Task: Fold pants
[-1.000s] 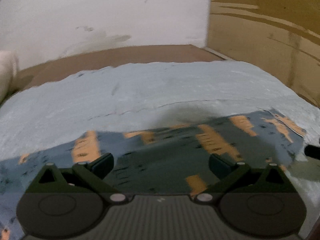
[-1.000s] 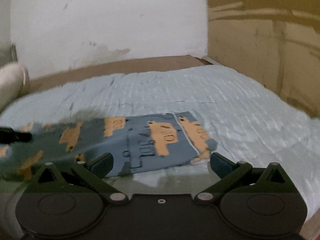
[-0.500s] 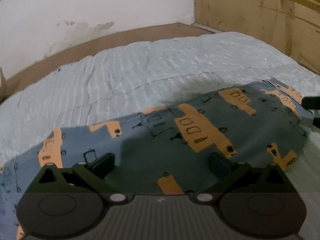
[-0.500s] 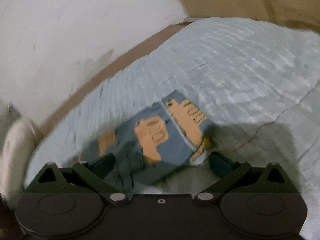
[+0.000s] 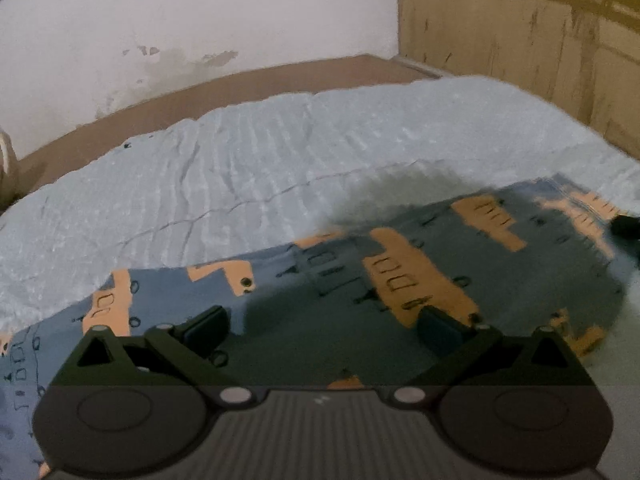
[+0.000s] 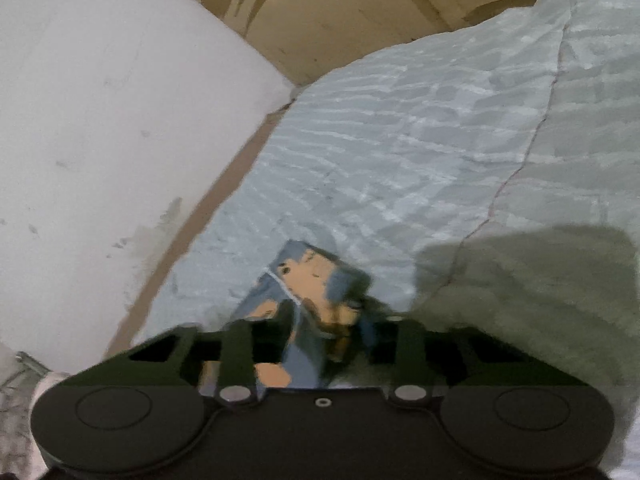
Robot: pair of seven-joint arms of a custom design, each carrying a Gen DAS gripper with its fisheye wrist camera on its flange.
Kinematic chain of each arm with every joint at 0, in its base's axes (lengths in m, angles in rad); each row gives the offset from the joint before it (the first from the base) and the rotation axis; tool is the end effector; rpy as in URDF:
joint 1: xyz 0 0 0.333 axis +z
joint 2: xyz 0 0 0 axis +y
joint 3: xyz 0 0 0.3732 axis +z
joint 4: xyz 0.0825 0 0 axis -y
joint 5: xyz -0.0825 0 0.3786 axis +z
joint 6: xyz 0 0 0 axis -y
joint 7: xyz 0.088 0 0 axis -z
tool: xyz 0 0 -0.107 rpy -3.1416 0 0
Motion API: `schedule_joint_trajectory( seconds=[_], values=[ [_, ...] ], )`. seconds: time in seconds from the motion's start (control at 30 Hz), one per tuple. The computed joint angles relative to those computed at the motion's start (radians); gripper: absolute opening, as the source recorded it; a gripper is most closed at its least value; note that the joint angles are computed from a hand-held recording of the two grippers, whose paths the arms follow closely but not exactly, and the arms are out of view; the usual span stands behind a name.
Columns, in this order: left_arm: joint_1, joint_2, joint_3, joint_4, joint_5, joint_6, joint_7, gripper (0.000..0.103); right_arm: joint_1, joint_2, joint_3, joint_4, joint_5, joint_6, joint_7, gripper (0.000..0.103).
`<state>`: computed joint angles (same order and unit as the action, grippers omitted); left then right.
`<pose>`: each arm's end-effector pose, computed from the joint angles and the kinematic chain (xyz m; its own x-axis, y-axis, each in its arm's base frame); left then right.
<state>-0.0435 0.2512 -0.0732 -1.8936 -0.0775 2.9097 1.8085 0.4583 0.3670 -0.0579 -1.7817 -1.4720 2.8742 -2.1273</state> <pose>0.6693 -0.0687 0.5216 -0.2406 -0.9672 -0.0814 -0.6874 0.2290 -0.6892 0.6039 0.3223 0.4488 -0.3848 -0.6401 -0.6650 -0.3873 0.7660 -0.5131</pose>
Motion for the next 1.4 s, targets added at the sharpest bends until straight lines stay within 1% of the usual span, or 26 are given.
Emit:
schedule_joint_trajectory(
  seconds=[0.03, 0.07, 0.13, 0.23, 0.3, 0.33, 0.4, 0.47, 0.53, 0.6, 0.67, 0.73, 0.8, 0.87, 0.9, 1.0, 1.07, 1.13, 1.2, 1.3, 1.4],
  values=[
    [-0.011, 0.011, 0.016, 0.014, 0.019, -0.018, -0.02, 0.103, -0.003, -0.004, 0.003, -0.007, 0.02, -0.005, -0.022, 0.017],
    [-0.014, 0.018, 0.023, 0.025, 0.027, -0.033, -0.033, 0.103, 0.001, -0.001, -0.002, -0.004, 0.006, -0.006, -0.001, 0.015],
    [-0.002, 0.027, 0.015, 0.042, 0.013, -0.054, -0.035, 0.103, 0.006, -0.006, -0.005, -0.007, -0.007, -0.025, 0.014, 0.015],
    [0.012, 0.025, 0.006, 0.051, -0.002, -0.064, -0.03, 0.103, 0.005, -0.011, 0.003, -0.01, 0.001, -0.047, -0.024, 0.015],
    [0.04, 0.021, -0.023, 0.06, -0.058, -0.076, -0.001, 0.103, 0.004, -0.011, 0.008, -0.006, 0.012, -0.057, -0.07, 0.015],
    [0.064, 0.02, -0.05, 0.067, -0.112, -0.087, 0.031, 0.103, 0.006, -0.012, 0.01, -0.003, 0.017, -0.067, -0.1, 0.015],
    [0.12, 0.023, -0.11, 0.093, -0.257, -0.124, 0.116, 0.103, 0.018, -0.02, 0.016, 0.003, 0.023, -0.106, -0.195, 0.014],
    [0.185, 0.027, -0.17, 0.132, -0.451, -0.193, 0.222, 0.103, 0.032, -0.018, 0.023, 0.026, 0.03, -0.148, -0.302, 0.013],
    [0.238, 0.034, -0.207, 0.173, -0.633, -0.28, 0.313, 0.103, 0.055, -0.015, 0.026, 0.055, 0.004, -0.189, -0.4, 0.013],
    [0.274, 0.042, -0.222, 0.209, -0.774, -0.368, 0.379, 0.103, 0.078, -0.012, 0.032, 0.086, -0.027, -0.227, -0.507, 0.013],
    [0.296, 0.044, -0.225, 0.227, -0.888, -0.429, 0.434, 0.103, 0.101, -0.002, 0.039, 0.124, -0.07, -0.24, -0.611, 0.013],
    [0.317, 0.04, -0.221, 0.231, -1.0, -0.479, 0.493, 0.103, 0.112, 0.011, 0.052, 0.159, -0.092, -0.207, -0.718, 0.013],
    [0.324, 0.038, -0.208, 0.234, -1.072, -0.524, 0.525, 0.103, 0.123, 0.027, 0.06, 0.19, -0.091, -0.16, -0.783, 0.013],
    [0.323, 0.04, -0.186, 0.237, -1.103, -0.569, 0.544, 0.103, 0.138, 0.051, 0.069, 0.218, -0.051, -0.127, -0.872, 0.013],
    [0.314, 0.039, -0.172, 0.236, -1.098, -0.577, 0.546, 0.103, 0.149, 0.063, 0.071, 0.228, -0.029, -0.115, -0.914, 0.013],
    [0.268, 0.037, -0.127, 0.216, -1.054, -0.55, 0.53, 0.102, 0.172, 0.097, 0.083, 0.25, 0.085, -0.09, -1.059, 0.013],
    [0.246, 0.037, -0.105, 0.201, -1.017, -0.532, 0.498, 0.098, 0.181, 0.127, 0.098, 0.262, 0.183, -0.104, -1.172, 0.013],
    [0.231, 0.036, -0.09, 0.186, -0.974, -0.518, 0.459, 0.095, 0.195, 0.145, 0.098, 0.263, 0.246, -0.129, -1.24, 0.013],
    [0.225, 0.033, -0.083, 0.172, -0.945, -0.509, 0.441, 0.093, 0.22, 0.146, 0.068, 0.251, 0.255, -0.13, -1.216, 0.014],
    [0.228, 0.029, -0.086, 0.16, -0.944, -0.527, 0.448, 0.089, 0.266, 0.121, 0.01, 0.213, 0.221, -0.113, -1.136, 0.015],
    [0.221, 0.03, -0.088, 0.163, -0.935, -0.534, 0.443, 0.084, 0.28, 0.124, -0.002, 0.217, 0.21, -0.115, -1.13, 0.018]
  ],
)
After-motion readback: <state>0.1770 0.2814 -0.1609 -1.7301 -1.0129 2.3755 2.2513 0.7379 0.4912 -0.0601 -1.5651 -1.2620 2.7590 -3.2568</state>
